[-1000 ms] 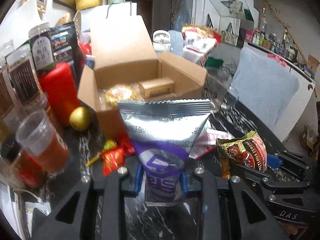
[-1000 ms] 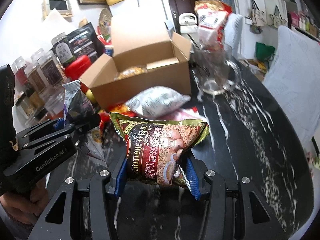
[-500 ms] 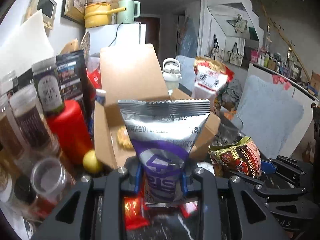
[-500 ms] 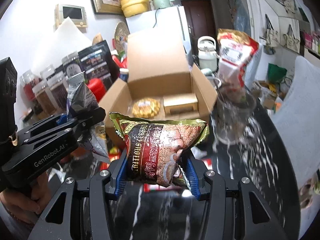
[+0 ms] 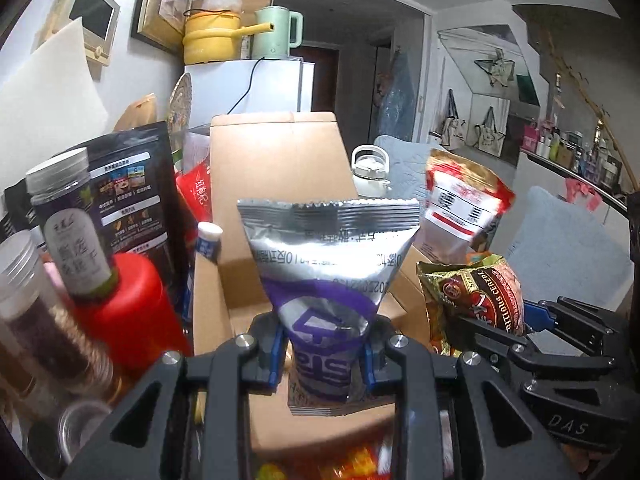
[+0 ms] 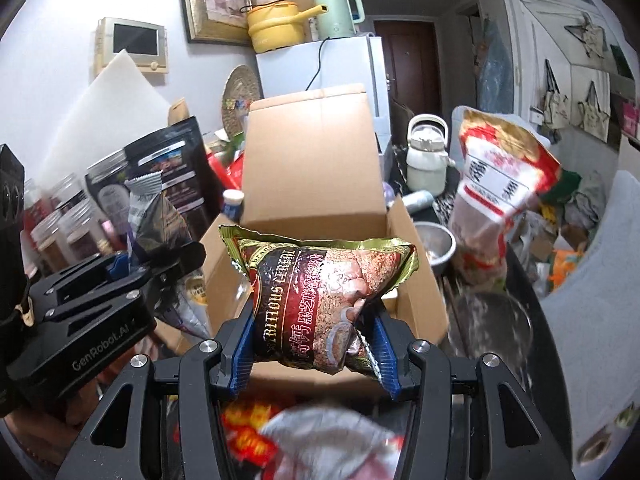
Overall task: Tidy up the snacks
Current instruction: 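Carry the purple-silver bag with the left tool while the right tool carries the cereal bag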
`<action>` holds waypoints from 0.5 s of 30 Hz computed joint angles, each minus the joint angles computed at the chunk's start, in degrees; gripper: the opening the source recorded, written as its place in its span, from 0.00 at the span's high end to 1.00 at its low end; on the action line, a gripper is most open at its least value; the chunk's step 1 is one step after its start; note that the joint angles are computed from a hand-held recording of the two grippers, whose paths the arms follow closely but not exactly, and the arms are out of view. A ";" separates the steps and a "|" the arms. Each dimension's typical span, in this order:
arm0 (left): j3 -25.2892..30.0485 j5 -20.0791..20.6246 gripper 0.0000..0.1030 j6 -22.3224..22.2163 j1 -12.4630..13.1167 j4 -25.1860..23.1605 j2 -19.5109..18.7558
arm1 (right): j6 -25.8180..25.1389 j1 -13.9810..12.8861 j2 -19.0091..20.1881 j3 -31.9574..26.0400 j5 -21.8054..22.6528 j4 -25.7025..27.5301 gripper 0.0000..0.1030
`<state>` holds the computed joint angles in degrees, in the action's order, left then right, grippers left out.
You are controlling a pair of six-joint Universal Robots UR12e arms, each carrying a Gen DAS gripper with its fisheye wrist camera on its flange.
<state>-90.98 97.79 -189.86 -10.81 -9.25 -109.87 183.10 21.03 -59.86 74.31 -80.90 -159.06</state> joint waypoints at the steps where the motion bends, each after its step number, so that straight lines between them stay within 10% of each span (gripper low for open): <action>1: 0.72 0.04 0.72 0.07 0.25 -0.25 -0.55 | -0.57 -0.06 0.60 -1.03 0.41 0.65 0.51; 15: 7.52 1.57 0.72 -0.02 1.88 -6.00 -6.29 | -2.43 -0.26 9.59 -15.10 0.87 11.52 0.51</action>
